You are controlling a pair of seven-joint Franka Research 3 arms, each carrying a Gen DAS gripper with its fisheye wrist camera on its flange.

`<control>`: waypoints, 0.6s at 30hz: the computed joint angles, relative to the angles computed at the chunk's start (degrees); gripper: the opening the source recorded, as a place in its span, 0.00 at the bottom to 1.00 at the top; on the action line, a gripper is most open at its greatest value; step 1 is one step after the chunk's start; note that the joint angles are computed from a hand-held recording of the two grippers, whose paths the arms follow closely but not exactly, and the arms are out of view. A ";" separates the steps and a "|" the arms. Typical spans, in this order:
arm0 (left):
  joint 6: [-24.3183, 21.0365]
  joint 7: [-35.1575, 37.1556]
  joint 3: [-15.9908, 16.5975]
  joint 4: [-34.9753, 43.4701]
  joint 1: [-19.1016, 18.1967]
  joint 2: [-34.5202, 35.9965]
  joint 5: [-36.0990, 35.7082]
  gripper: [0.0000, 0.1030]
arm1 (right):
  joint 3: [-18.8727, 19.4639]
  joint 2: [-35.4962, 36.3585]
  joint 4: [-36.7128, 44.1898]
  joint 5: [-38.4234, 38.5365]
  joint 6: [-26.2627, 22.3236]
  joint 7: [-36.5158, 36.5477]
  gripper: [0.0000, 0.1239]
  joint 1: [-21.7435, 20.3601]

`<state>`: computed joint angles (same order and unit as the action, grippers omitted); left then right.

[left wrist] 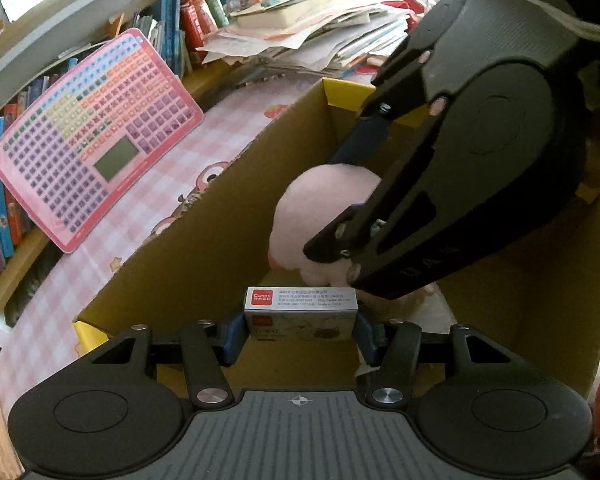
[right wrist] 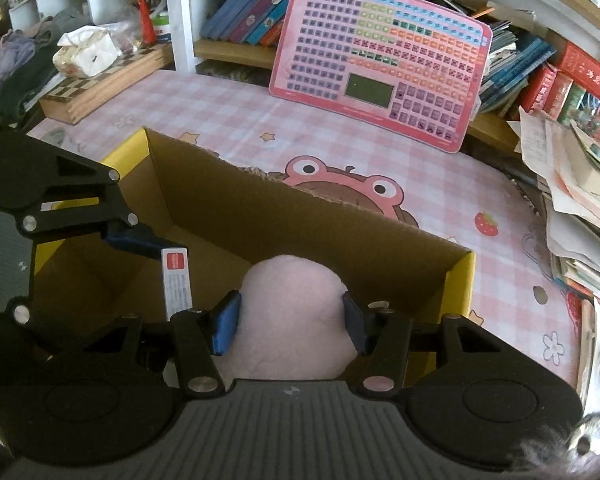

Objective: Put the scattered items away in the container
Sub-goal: 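Lower the box and plush into the yellow box and open both tools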

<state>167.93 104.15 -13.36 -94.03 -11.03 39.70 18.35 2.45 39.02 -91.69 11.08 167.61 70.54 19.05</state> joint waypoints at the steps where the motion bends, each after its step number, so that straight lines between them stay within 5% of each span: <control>1: -0.04 -0.17 0.13 0.05 -0.08 0.02 0.00 0.55 | 0.16 0.12 0.21 0.14 -0.14 -0.04 0.45 -0.15; 6: 1.37 -1.54 0.54 -0.10 -0.22 -0.02 0.12 0.81 | 1.57 0.39 0.83 1.70 -0.09 -0.28 0.47 -1.40; 18: 7.19 -7.72 3.63 -4.69 -2.25 -3.25 2.93 0.84 | 5.64 -3.45 -4.56 6.95 6.22 -3.92 0.55 -4.01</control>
<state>175.11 96.43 -9.73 -98.72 -13.28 36.45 21.28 8.10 35.57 -96.25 18.03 173.83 66.62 15.04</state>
